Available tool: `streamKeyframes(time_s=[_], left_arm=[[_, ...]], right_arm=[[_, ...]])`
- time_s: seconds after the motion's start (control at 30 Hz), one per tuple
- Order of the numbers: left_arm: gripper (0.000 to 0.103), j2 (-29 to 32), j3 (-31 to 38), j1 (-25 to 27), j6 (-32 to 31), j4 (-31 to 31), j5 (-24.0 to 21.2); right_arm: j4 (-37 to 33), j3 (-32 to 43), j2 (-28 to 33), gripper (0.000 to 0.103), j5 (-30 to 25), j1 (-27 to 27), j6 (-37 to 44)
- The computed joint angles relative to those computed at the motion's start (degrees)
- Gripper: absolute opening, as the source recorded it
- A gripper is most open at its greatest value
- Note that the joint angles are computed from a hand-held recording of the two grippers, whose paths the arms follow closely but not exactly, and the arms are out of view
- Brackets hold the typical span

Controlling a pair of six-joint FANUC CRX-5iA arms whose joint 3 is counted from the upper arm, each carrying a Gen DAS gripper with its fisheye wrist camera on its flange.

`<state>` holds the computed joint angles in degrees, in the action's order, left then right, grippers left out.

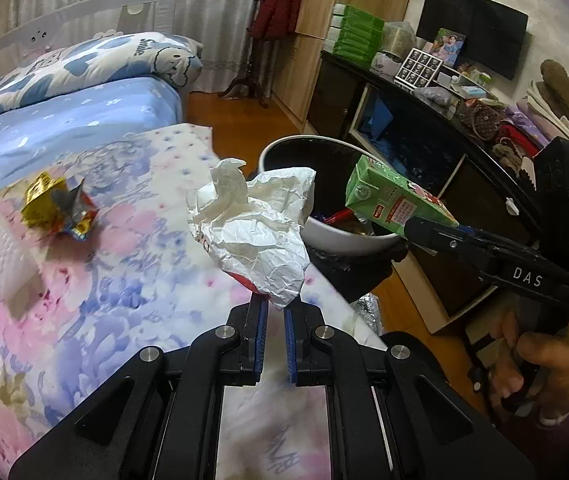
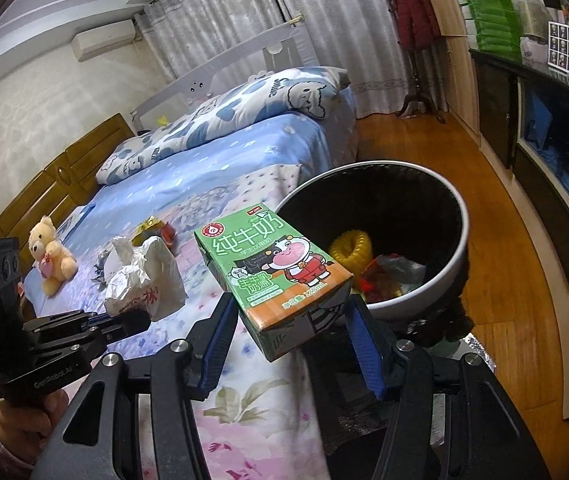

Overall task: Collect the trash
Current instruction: 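Carry the tissue and milk carton over the bin and open both tools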

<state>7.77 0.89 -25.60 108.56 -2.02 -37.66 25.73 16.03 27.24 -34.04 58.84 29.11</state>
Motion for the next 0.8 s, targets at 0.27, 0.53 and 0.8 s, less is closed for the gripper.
streamKeyframes(time_s=[0.27,0.53,0.8], left_arm=[[0.007,2.9,3.2,-0.7,-1.9,1.3,-0.6],[0.007,5.7,7.2,-1.4,-3.3,1.5,-1.6],[0.007,8.7,11.2,-1.7,-3.8,1.4,-2.8]], right_arm=[[1.3,-0.4,-0.2,0.057,-0.6,-0.9,-1.4],[1.7,-0.2,-0.1,0.057,-1.2,-1.8,-2.0],[0.8,0.3,0.1,0.057,-2.1,-2.7,-1.9]])
